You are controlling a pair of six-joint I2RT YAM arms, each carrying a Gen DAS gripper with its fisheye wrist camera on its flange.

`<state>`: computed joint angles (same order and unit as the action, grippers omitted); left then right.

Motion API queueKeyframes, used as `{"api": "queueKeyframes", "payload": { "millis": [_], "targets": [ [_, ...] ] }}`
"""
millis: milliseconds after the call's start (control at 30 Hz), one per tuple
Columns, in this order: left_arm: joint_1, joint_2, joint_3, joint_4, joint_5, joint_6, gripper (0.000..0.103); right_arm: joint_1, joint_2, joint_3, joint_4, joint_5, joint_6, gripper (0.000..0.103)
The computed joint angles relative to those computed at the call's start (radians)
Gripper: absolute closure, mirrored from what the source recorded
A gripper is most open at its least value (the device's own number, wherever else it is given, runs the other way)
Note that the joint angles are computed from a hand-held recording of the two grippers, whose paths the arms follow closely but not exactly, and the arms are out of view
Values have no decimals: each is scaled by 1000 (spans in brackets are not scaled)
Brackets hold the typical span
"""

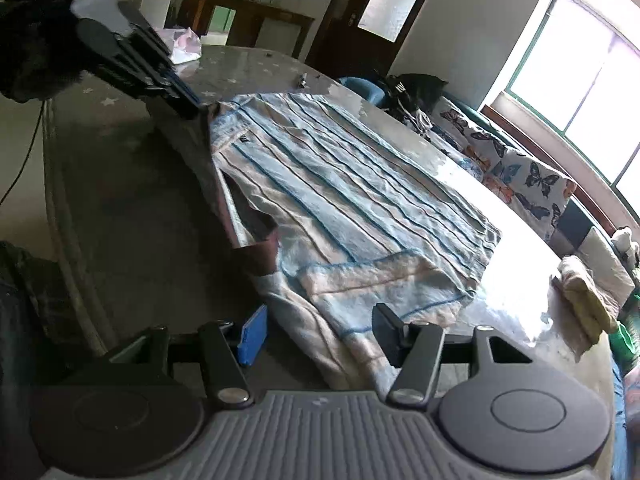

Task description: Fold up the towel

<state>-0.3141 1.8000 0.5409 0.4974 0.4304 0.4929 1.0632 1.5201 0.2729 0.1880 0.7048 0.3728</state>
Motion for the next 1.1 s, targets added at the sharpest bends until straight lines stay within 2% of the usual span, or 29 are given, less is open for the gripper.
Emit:
{"api": "queueKeyframes", "payload": {
  "millis": [100,200,267,300,367,467,600,667,700,867,1100],
  "targets": [
    [-2,12,25,-24,-1,-17,96,-36,77,11,64,-21,-17,42],
    [3,10,28,-41,7,-11,96,-77,82,3,94,-24,-19,50],
    [10,-2,8,-39,18,10,95,-119,63,-3,80,-36,-16,64],
    [16,-8,-3,-40,28,20,95,-147,47,-13,84,-62,-14,69],
    [24,-22,-28,-38,44,36,93,-210,6,-37,106,-146,-11,85],
    [30,-41,-74,-16,47,65,92,-249,-26,-41,111,-194,-6,91],
    [36,-61,-141,38,41,120,85,-275,-92,-38,79,-208,-5,93],
    [35,-60,-175,81,27,150,70,-286,-122,-35,64,-210,-10,93],
    [33,-56,-189,104,20,164,69,-292,-135,-32,55,-211,-14,93],
    [27,-25,-243,219,-20,223,67,-297,-153,-11,32,-197,-26,93],
    [40,63,-332,515,-82,220,66,-289,-152,-3,29,-174,-14,93]
  ]
}}
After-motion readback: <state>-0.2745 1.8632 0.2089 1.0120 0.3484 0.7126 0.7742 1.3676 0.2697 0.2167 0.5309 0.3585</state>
